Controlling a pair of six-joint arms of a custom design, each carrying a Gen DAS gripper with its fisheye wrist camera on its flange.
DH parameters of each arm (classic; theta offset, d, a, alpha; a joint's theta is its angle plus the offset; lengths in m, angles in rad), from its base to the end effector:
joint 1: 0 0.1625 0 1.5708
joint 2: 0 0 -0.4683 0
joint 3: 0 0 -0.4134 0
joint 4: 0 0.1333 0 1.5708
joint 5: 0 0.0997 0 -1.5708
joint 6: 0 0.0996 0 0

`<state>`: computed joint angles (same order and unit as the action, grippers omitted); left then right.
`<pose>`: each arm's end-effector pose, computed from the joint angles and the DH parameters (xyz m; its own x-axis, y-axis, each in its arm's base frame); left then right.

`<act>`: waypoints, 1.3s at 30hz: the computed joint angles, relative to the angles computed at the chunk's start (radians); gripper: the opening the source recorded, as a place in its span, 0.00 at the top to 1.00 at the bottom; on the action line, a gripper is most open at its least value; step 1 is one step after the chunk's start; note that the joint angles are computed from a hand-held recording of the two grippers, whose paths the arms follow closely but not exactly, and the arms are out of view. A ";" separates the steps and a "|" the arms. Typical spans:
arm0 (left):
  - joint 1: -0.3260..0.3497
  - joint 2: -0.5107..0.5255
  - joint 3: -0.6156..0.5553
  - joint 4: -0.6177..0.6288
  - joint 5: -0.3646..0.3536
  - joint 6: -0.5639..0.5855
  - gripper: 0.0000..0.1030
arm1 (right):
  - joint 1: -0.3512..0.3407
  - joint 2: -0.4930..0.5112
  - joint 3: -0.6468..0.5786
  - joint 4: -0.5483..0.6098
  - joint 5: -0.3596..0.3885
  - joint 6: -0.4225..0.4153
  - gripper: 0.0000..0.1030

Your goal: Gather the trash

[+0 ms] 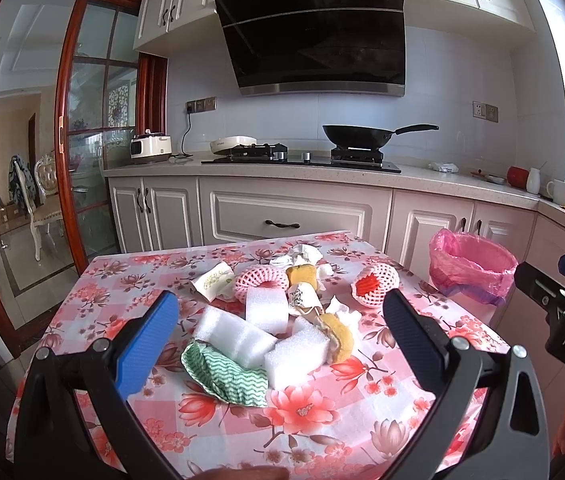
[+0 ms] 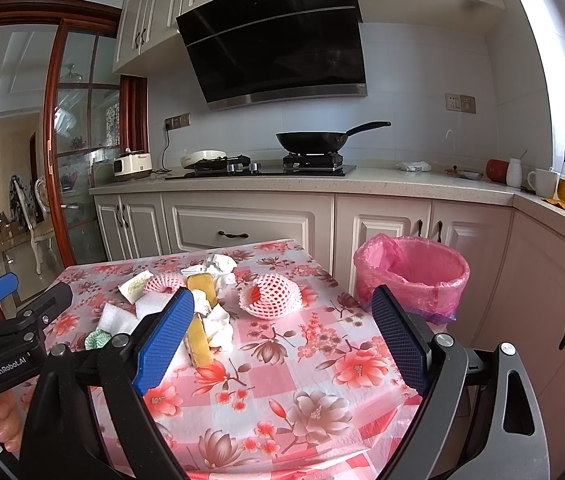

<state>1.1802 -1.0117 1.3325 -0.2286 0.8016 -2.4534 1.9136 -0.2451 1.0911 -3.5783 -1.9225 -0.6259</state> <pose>-0.0803 -0.7270 0.3233 -0.6946 -0.2293 -0.6819 0.6165 0.2988 -0.7284 0.3802 -0.7709 0.0209 -0.7243 -0.2341 0.6485 -0.6886 0.2933 -0.6632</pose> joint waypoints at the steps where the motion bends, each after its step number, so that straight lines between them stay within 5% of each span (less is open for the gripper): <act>1: -0.001 0.000 0.001 -0.003 -0.001 0.003 0.04 | 0.000 0.000 0.000 0.000 0.000 0.000 0.18; 39: -0.011 0.007 -0.007 -0.004 -0.005 0.018 0.04 | -0.003 0.001 -0.002 0.007 -0.001 0.007 0.18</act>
